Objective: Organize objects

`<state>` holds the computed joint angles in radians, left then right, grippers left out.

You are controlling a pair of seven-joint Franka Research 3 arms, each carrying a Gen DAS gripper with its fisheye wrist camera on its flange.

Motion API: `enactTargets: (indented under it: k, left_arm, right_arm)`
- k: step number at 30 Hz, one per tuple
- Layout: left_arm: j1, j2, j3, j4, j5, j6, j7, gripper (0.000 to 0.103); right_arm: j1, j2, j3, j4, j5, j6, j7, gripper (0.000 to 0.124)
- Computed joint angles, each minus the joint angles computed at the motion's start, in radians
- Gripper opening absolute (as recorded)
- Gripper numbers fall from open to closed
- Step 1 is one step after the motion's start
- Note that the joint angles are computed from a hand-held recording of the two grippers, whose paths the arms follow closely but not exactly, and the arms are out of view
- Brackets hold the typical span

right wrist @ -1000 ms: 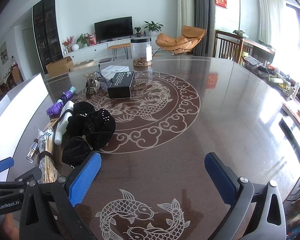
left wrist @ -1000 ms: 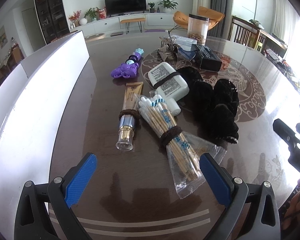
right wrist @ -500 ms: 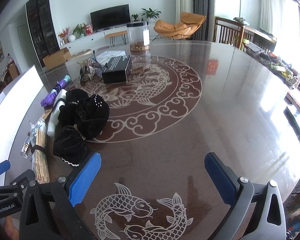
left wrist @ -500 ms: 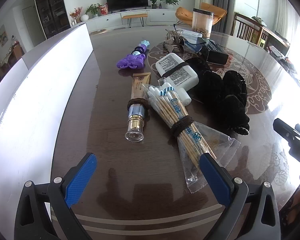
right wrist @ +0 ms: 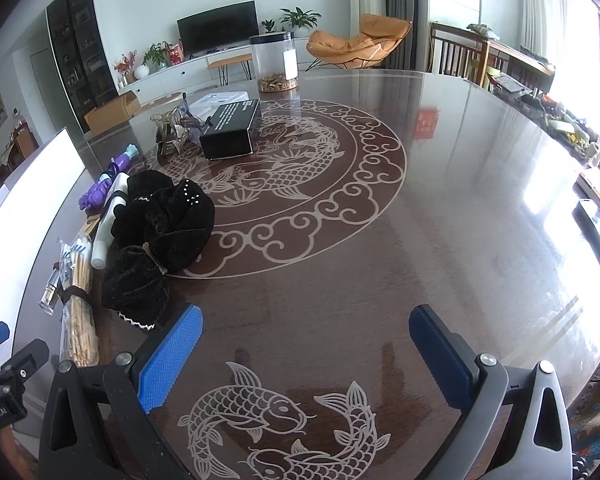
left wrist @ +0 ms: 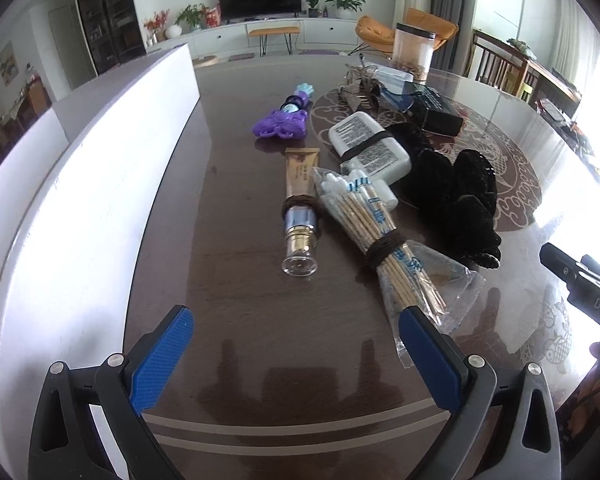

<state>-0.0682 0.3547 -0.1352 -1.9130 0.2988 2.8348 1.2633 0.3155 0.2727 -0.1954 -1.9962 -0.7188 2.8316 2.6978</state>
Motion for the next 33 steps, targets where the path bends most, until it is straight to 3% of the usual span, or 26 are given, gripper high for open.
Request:
enactTargets:
  k: [6, 9, 13, 18, 33]
  left_arm:
    - [0.091, 0.014, -0.114, 0.036, -0.198, -0.035, 0.157, 0.103]
    - [0.098, 0.042, -0.140, 0.086, -0.287, -0.055, 0.196, 0.103]
    - [0.013, 0.103, -0.074, 0.173, -0.238, -0.083, 0.109, 0.103]
    - [-0.037, 0.161, -0.038, 0.236, -0.156, -0.132, 0.054, 0.103]
    - [-0.017, 0.201, -0.048, 0.280, -0.139, -0.155, 0.052, 0.103]
  right_arm:
    - [0.002, 0.008, 0.003, 0.010, 0.012, -0.011, -0.018, 0.103]
    - [0.005, 0.010, 0.000, 0.011, 0.010, -0.008, -0.015, 0.103]
    - [0.007, 0.008, -0.003, 0.008, 0.009, -0.004, -0.015, 0.103]
    - [0.010, -0.001, -0.012, -0.004, -0.013, 0.016, 0.015, 0.103]
    - [0.009, 0.004, -0.009, 0.000, 0.013, 0.015, -0.005, 0.103]
